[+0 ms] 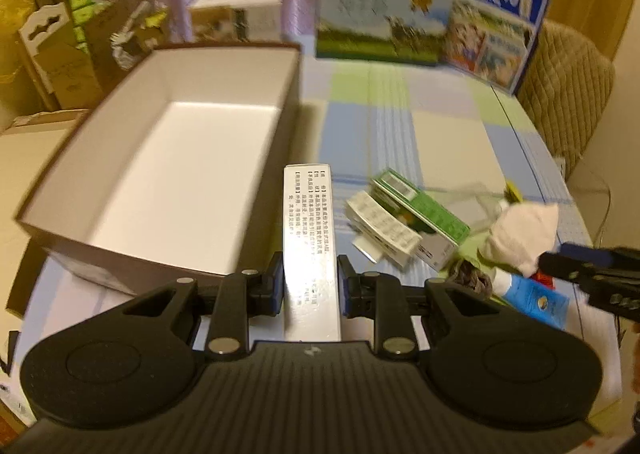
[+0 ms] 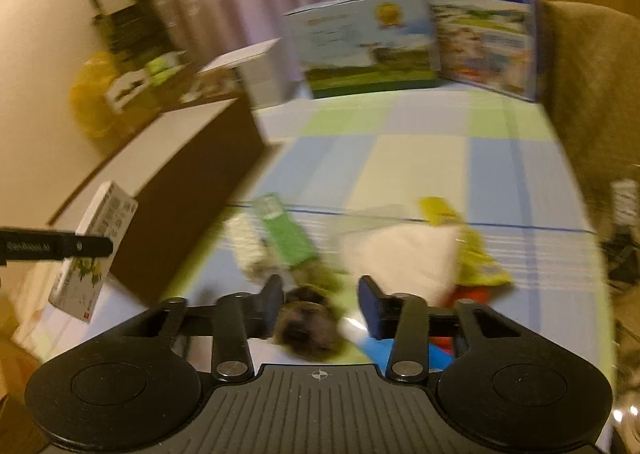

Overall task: Organize objects
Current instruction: 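Carry the white box over the shoebox with left gripper while right grasps blister pack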

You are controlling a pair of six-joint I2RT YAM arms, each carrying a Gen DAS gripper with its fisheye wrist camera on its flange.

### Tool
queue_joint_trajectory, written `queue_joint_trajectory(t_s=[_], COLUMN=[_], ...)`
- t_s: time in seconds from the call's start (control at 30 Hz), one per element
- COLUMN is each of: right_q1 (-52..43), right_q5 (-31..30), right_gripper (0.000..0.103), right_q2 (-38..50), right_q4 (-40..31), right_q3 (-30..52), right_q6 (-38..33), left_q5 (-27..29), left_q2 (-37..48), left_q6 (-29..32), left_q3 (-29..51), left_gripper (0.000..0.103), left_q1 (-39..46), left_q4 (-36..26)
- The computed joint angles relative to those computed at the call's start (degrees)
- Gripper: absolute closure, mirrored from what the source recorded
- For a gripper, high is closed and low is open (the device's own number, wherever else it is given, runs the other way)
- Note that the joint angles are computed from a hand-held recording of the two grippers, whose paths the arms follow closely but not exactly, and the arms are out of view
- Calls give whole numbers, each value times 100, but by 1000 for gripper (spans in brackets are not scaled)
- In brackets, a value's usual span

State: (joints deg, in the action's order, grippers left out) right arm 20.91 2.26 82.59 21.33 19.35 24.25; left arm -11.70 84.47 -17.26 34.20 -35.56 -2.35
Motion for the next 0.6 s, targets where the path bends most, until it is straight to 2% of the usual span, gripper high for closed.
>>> queue_joint_trajectory(t_s=[0.13,0.23,0.37,0.6], right_q1=[294,418,515,624], right_q5=[-100,-105,-62,208], right_gripper=[70,70,70,70], right_q2=[824,1436,2266,3415], right_q4=[208,237,163,-358], right_q3=[631,1160,1925,3142], right_q6=[-173,-309,-503,-830], left_q5=[122,308,569,1066], left_q2=[-679,-855,-891,-669], left_q6=[253,531,894,1463], left_q3=[-138,-67,-17,212], left_gripper=[81,81,81,81], left_q1=[530,1050,1718,2733], left_q4=[-326,-488,-466,-385])
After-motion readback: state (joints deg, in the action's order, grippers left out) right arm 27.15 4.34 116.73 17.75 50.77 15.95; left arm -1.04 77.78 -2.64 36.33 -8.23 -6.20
